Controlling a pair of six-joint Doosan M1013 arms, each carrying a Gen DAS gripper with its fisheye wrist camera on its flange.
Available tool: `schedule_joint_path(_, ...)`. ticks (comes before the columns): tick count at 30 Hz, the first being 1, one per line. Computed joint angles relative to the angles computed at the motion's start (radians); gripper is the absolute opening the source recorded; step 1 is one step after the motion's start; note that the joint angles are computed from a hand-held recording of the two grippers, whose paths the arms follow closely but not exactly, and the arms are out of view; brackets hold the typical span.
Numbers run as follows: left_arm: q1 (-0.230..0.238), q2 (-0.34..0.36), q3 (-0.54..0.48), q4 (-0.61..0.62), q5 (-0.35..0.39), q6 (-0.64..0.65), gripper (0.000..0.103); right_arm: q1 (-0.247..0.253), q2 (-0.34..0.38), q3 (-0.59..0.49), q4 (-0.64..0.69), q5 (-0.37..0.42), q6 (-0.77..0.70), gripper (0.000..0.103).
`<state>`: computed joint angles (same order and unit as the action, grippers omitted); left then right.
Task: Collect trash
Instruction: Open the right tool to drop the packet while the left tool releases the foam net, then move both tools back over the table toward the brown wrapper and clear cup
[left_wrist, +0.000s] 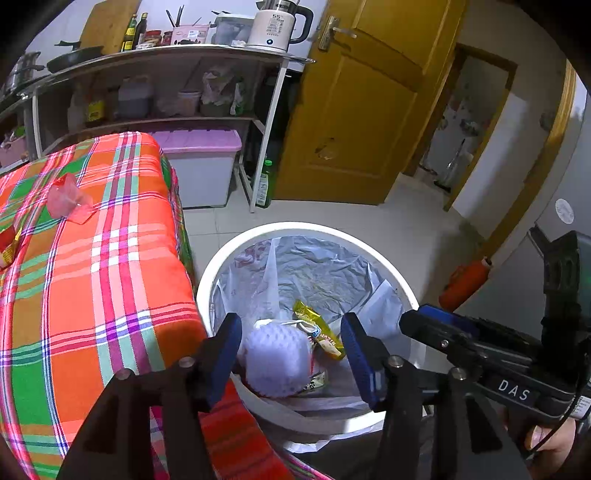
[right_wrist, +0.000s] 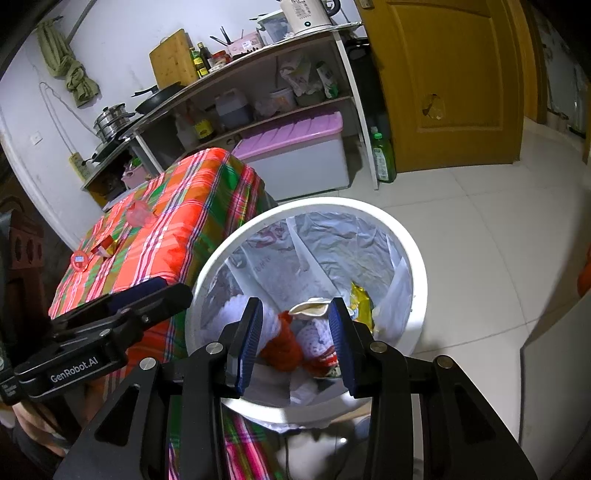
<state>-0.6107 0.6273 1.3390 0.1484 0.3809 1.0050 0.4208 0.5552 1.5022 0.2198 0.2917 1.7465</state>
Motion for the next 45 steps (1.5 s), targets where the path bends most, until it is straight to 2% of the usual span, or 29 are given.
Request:
schedule_joint_path(6, -0.002, -0.018, 0.021, 0.037, -0.022, -0.038, 0.055, 0.007, -0.012, 0.005, -0.037, -0.008, 0.025, 0.039)
schedule_joint_path(14, -0.006, -0.064, 0.077, 0.170, -0.058, -0.173, 0.055, 0.026, -0.037, 0.016, -0.108, -0.021, 0.067, 0.039)
schedule_joint_path(22, -0.012, -0.120, 0.148, 0.369, -0.083, -0.377, 0.055, 0.055, -0.057, 0.021, -0.176, -0.036, 0.099, 0.038)
schedule_joint_path(27, -0.016, -0.156, 0.194, 0.532, -0.084, -0.532, 0.055, 0.071, -0.063, 0.021, -0.158, -0.043, 0.063, 0.039)
schedule_joint_path(30, -0.016, -0.175, 0.220, 0.612, -0.079, -0.611, 0.055, 0.076, -0.062, 0.017, -0.115, -0.042, 0.015, 0.038)
schedule_joint_path(34, -0.014, -0.197, 0.253, 0.701, -0.072, -0.702, 0.055, 0.080, -0.060, 0.016, 0.088, -0.041, -0.198, 0.038)
schedule_joint_path(37, -0.014, -0.213, 0.276, 0.761, -0.063, -0.769, 0.055, 0.086, -0.058, 0.013, 0.184, -0.037, -0.313, 0.038)
schedule_joint_path(45, -0.011, -0.248, 0.331, 0.884, -0.013, -0.916, 0.055, 0.100, -0.042, -0.012, 0.270, -0.011, -0.423, 0.038)
